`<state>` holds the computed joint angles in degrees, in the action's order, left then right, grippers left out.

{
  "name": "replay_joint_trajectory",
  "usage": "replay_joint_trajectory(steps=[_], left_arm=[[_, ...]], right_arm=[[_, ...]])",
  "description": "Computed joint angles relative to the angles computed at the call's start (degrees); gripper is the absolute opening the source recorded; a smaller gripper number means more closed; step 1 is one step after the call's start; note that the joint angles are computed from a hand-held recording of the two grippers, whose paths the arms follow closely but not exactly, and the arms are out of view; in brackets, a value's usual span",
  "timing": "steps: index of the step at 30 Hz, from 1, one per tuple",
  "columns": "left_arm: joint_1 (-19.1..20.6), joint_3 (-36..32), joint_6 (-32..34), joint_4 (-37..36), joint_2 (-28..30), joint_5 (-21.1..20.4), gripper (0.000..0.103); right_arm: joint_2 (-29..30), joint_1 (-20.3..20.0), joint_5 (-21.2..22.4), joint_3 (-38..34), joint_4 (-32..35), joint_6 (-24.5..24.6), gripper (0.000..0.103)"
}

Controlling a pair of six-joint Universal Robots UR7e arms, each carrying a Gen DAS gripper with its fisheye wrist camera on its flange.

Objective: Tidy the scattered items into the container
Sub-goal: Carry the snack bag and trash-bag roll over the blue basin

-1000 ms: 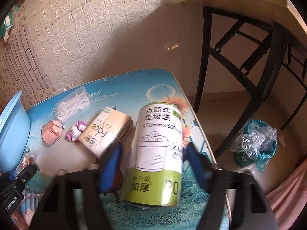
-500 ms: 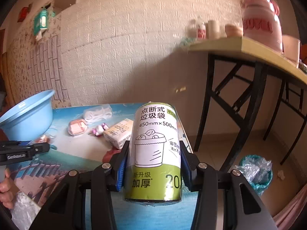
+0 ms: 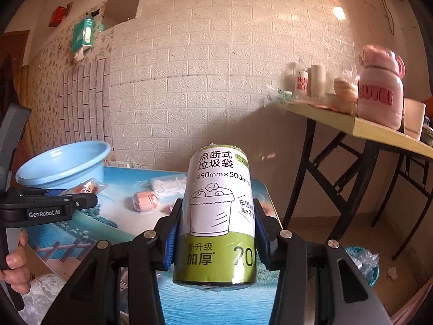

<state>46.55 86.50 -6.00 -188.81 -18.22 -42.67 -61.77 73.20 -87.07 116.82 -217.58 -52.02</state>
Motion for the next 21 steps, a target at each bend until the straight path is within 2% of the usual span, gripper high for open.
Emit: replay_joint_trajectory(steps=[6,11,13,21], left_arm=[[-1.0,2.4,2.2,-5.0,-2.4,1.5,0.042],[-1.1,5.3,2.2,-8.2,-4.8,2.9,0.042],[-1.0,6.5,2.7,-9.5,-5.8,3.5,0.042],[0.2,11.0,5.7,-14.3,-10.3,6.6,0.042]], right_arm=[[-0.8,2.6,0.6,2.1,-2.8,-2.7,0.048],[-1.0,6.4,-3.5,1.7,-1.8,-1.3,0.048],[-1.3,7.6,-3.5,2.1,-1.4,-0.7,0.048],[1.6,12.9,-2.9,2.1,-3.7,-3.0,0.048]])
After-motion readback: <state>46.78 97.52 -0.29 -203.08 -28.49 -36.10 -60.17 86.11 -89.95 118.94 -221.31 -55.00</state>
